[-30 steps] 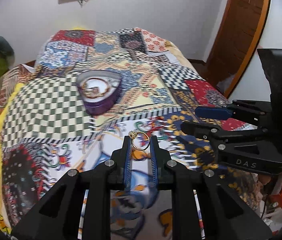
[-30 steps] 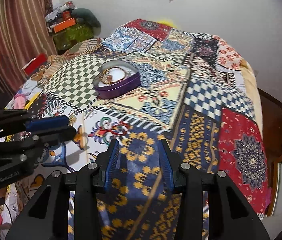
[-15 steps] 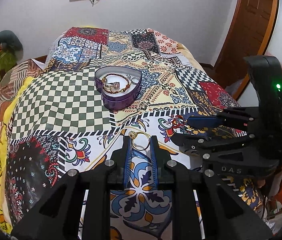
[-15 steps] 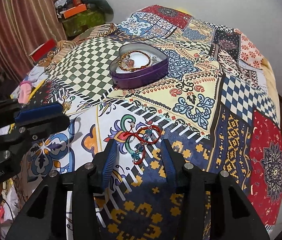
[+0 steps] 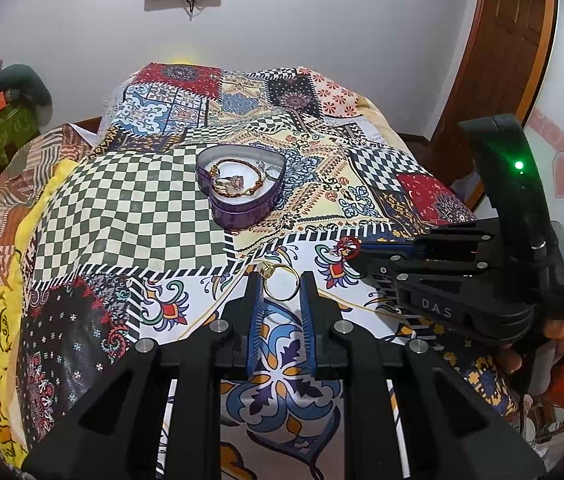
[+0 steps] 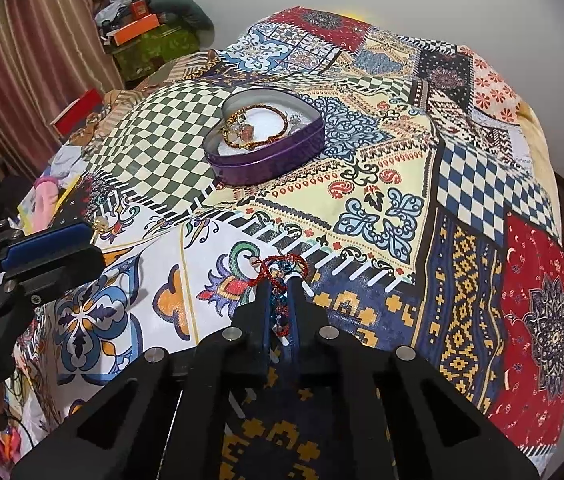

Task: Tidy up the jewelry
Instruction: 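Carry the gold ring and red-string bracelet over the purple heart tin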

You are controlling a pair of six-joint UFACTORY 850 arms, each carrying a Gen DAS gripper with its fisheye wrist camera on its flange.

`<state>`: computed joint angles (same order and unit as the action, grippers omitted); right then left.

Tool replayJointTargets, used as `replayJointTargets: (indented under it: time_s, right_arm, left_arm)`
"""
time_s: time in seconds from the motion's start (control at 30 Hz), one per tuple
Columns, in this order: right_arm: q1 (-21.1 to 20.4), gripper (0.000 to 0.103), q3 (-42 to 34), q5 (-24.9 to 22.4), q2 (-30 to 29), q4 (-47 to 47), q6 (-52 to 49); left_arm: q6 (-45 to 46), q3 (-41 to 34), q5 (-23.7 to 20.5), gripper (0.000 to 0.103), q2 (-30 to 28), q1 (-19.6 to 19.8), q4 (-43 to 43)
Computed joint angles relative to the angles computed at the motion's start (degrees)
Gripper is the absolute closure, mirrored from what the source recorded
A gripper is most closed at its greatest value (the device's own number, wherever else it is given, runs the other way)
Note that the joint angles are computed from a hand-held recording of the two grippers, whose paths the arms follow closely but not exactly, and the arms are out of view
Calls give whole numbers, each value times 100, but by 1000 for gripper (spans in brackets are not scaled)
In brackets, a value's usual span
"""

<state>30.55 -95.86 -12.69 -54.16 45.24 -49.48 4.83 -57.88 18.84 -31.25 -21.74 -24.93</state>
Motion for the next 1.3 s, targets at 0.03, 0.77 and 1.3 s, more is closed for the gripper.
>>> replayJointTargets:
  time_s: [0.03, 0.77, 1.3]
  right_arm:
    - [0, 96, 10, -3, 17, 38, -30]
    - [-96, 96, 100, -58, 534, 3893, -3626]
    - [-122, 96, -1256, -283, -198, 2442, -2094]
  left_arm:
    - [38, 11, 9, 86, 13, 1, -46]
    - [613, -205, 205, 86, 89, 197, -497]
    - [907, -1287, -228, 86, -625, 481, -428]
